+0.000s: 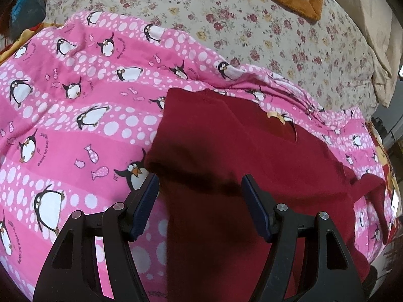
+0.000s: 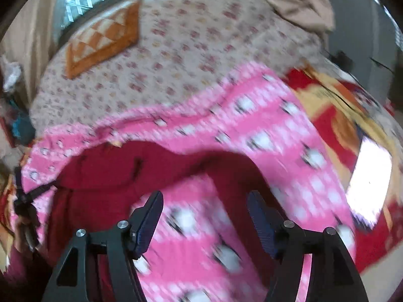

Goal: Fold small clothes
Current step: 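Grasp the other red sleeve with the right gripper and lift it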

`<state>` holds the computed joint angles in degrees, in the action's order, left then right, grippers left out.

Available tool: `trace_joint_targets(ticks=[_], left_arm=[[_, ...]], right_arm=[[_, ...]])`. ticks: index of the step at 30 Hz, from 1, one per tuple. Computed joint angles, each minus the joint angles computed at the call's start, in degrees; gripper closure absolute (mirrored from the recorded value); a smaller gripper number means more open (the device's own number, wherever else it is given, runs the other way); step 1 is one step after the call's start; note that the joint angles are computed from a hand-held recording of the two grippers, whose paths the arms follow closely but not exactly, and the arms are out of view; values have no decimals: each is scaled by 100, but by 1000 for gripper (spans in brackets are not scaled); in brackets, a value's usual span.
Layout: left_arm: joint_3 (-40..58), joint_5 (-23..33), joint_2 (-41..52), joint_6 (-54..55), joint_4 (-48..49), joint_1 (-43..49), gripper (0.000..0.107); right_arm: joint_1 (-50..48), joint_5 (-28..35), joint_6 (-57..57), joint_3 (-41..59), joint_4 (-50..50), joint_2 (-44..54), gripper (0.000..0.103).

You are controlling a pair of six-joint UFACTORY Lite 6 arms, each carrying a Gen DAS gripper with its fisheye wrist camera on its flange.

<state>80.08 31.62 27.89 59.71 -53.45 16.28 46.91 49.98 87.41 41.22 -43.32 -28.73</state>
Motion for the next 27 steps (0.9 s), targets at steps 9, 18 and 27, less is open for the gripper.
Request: trace_joint_targets(ticks=[9,18,27], left_arm=[[-65,-133,55,-88,109,-69,39],[52,16,119,-81,29,13,39],[13,7,23,-71,-10,18,39]], right_arm=[[-313,-439,745,-2171,477,-1423,36],[-1138,-402,466,-1679,-614,-907,91],[-1373,-561,-129,329,-1299,92,91]])
